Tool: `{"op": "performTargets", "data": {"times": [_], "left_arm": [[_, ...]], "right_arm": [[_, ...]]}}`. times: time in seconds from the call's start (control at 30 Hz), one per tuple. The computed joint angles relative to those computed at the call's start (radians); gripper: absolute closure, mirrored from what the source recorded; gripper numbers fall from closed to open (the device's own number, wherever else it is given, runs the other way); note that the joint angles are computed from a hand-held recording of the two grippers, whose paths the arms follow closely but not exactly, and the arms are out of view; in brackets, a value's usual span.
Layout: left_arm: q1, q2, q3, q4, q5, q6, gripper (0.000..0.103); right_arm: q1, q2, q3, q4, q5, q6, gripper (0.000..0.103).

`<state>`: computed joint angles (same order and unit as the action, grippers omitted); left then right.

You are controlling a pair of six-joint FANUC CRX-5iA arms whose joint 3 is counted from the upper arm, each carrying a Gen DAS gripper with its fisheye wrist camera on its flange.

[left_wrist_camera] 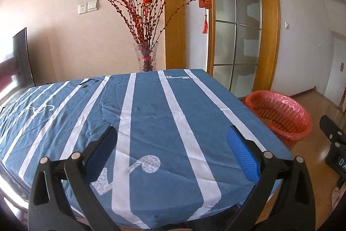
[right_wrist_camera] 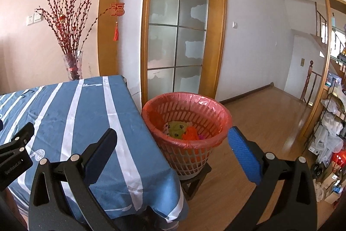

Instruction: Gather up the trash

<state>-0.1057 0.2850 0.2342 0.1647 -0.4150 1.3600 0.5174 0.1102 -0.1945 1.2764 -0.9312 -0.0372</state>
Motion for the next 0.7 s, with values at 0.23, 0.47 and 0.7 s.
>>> {"op": "performTargets", "data": {"times": [0.23,0.47,0.7], "left_arm": [[0.003,-0.006,-0.007,-0.008,-0.011,0.021,0.004],[0.004,-0.014,-0.024,0.005,-0.015,0.017,0.004],[0.001,-0.02,-0.028,-0.028,-0.008,0.044,0.004]], "right_arm": [[0.015,-0.002,0.001,-0.043,-0.01,0.003,0.002],[0.024,-0.005,0.0,-0.083,-0.011,0.013,0.002],[0.029,-0.007,-0.002,-0.093,-0.022,0.015,0.002]]}}
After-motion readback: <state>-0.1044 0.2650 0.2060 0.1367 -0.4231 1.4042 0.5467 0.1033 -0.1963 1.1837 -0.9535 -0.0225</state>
